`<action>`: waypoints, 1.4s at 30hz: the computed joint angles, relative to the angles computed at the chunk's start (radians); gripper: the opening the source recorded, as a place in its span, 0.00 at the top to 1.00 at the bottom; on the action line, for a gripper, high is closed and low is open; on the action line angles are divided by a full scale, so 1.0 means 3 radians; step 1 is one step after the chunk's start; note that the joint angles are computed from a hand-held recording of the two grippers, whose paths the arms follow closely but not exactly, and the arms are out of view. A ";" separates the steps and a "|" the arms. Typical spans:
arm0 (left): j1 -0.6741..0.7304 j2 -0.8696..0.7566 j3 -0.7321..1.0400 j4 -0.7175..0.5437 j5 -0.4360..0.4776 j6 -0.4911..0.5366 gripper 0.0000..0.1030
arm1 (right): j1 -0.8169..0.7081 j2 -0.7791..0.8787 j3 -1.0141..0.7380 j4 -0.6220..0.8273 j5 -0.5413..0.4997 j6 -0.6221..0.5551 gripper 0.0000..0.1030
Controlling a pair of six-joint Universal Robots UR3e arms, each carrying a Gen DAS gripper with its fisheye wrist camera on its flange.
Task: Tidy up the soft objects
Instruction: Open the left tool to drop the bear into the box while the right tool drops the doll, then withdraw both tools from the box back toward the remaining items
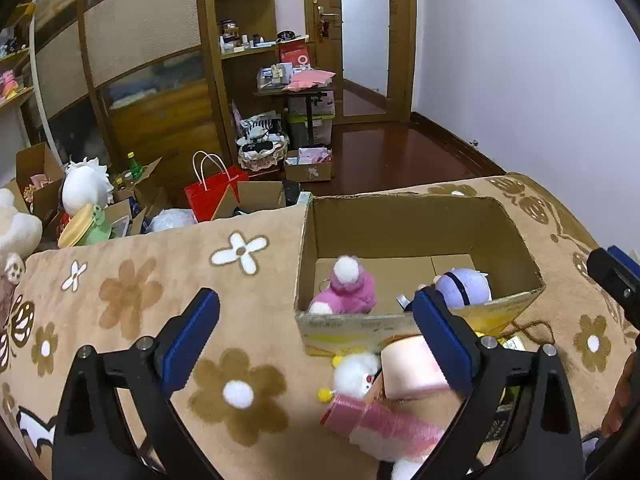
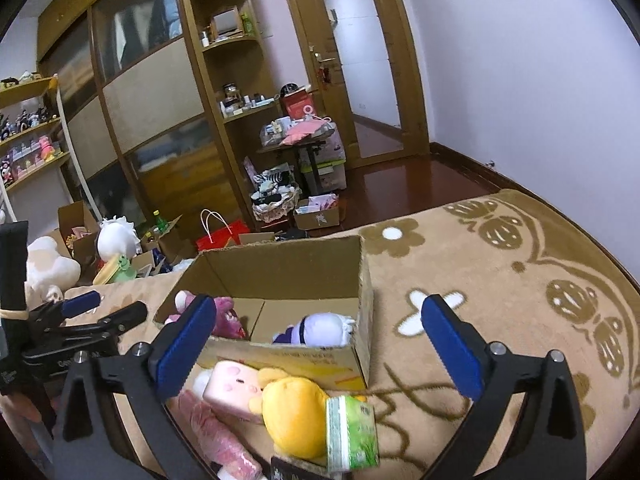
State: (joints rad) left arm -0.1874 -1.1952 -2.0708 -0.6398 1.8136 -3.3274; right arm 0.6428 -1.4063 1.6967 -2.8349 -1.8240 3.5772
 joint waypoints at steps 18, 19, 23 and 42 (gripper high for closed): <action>-0.0346 0.0403 0.0095 -0.0635 0.0285 -0.0235 0.04 | 0.0261 -0.0467 0.0360 0.0432 -0.0272 0.0205 0.00; -0.0343 0.0402 0.0098 -0.0660 0.0268 -0.0228 0.04 | 0.0266 -0.0465 0.0353 0.0459 -0.0272 0.0215 0.00; -0.0390 0.0333 0.0114 -0.0710 0.0262 -0.0217 0.04 | 0.0287 -0.0471 0.0386 0.0464 -0.0276 0.0275 0.00; -0.0558 -0.0103 0.0032 -0.0322 0.0170 -0.0117 0.04 | 0.0119 -0.0367 0.0412 0.0655 -0.0089 0.0361 0.00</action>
State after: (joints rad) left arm -0.3550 -1.2262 -2.0611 -0.7364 1.8644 -3.3624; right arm 0.6785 -1.5163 1.8203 -2.6384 -1.8506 3.6854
